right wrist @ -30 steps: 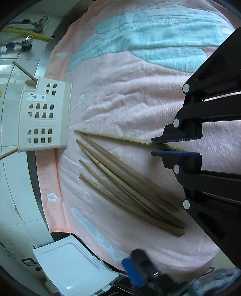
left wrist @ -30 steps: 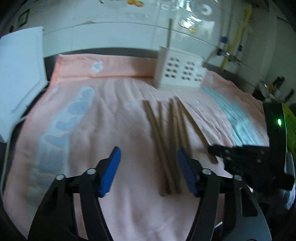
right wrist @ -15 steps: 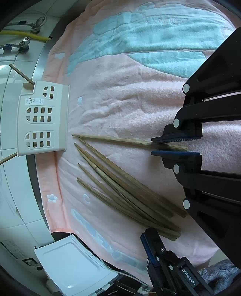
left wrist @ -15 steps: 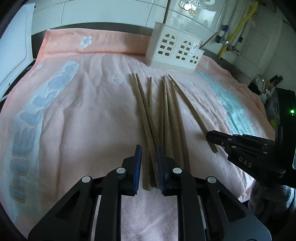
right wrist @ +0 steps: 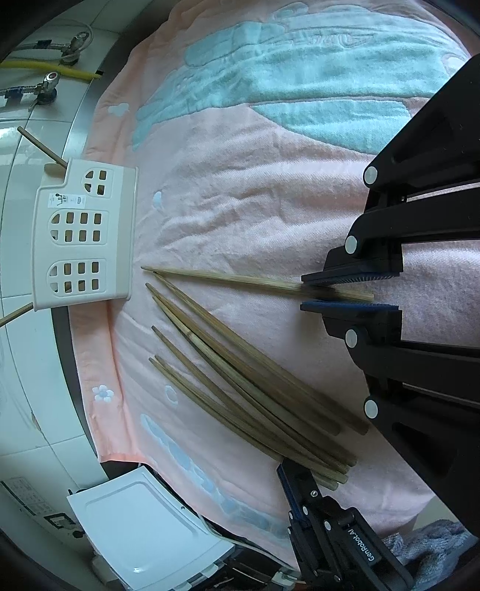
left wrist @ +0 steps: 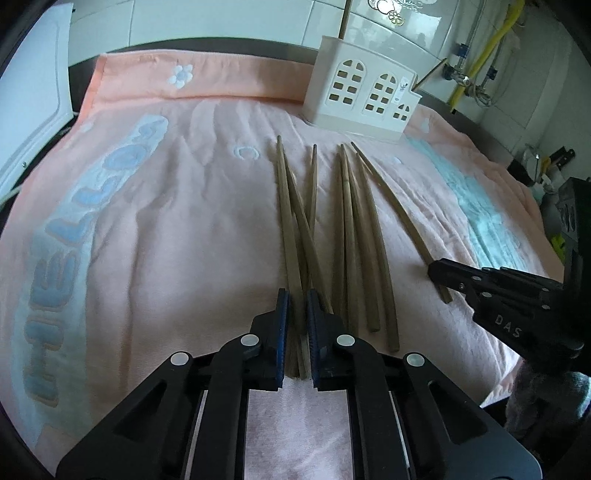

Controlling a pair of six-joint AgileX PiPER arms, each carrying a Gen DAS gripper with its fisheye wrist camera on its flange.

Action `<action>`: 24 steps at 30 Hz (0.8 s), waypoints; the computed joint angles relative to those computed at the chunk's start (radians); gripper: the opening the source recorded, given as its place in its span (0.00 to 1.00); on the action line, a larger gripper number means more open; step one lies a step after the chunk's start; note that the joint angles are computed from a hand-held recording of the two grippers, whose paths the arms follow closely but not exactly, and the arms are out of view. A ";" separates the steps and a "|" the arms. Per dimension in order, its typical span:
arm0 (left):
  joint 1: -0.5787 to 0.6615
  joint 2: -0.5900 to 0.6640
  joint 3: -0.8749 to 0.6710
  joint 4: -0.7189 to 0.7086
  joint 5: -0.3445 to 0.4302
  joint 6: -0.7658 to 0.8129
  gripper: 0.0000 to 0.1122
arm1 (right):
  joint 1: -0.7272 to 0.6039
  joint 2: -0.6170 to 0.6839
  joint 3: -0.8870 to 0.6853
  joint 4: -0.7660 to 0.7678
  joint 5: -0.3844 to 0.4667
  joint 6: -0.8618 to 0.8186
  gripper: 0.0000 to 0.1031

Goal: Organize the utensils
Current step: 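Close the left tool on a chopstick while the right tool grasps another, then lift both held chopsticks and carry them above the white holder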

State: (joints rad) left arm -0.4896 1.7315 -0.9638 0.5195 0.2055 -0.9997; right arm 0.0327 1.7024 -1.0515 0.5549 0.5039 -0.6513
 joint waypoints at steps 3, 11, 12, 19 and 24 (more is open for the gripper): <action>0.010 0.007 0.007 -0.037 -0.026 0.020 0.09 | 0.000 -0.002 0.005 0.009 -0.004 -0.010 0.09; 0.013 -0.034 0.044 0.126 -0.043 -0.143 0.05 | -0.011 -0.017 0.020 0.046 -0.010 -0.053 0.08; 0.014 -0.042 0.047 0.154 -0.039 -0.167 0.05 | -0.011 -0.022 0.021 0.049 -0.010 -0.055 0.08; 0.011 -0.099 0.067 0.437 -0.011 -0.419 0.05 | -0.024 -0.067 0.020 0.082 -0.009 -0.094 0.08; 0.012 -0.137 0.059 0.591 -0.002 -0.547 0.05 | -0.040 -0.098 -0.013 0.116 0.001 -0.128 0.08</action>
